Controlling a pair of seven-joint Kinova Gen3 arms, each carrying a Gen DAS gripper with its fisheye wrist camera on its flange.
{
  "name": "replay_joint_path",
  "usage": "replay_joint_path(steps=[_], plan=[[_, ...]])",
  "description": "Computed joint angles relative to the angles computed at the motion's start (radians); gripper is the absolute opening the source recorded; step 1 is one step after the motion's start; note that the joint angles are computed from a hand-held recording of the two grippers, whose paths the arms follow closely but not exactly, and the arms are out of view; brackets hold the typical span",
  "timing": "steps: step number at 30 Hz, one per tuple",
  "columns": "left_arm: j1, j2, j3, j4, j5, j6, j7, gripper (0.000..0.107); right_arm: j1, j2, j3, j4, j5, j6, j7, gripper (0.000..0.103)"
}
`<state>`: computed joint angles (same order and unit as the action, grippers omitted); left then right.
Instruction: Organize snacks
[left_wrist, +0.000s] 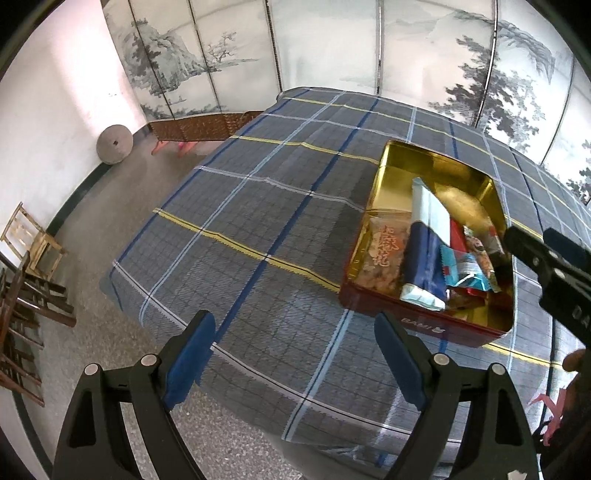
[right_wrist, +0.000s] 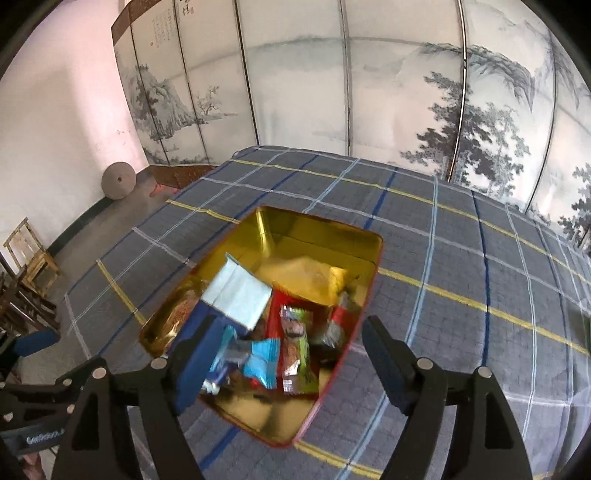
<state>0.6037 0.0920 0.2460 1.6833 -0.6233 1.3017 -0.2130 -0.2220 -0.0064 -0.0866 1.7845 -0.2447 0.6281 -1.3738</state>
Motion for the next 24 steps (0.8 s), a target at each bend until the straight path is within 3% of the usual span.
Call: replay_joint_path(steps=[13,19,24], plan=[[0.043,0.033,0.004,-0.043,-0.010,0.019,-0.010,0.086,0.030,-0.076,0.035,0.079,-0.055,0.037,0.060,0.080],[0.072,0.051,0.001,-0.064,-0.020,0.035,-0.010,0.086,0.021,-0.106,0.004,0.106,0.064,0.027,-0.014,0.080],[0.091,0.062,-0.001,-0.079,-0.025,0.048,-0.015,0.086,0.004,-0.114,0.027,0.117,0.038,0.035,0.018,0.080]])
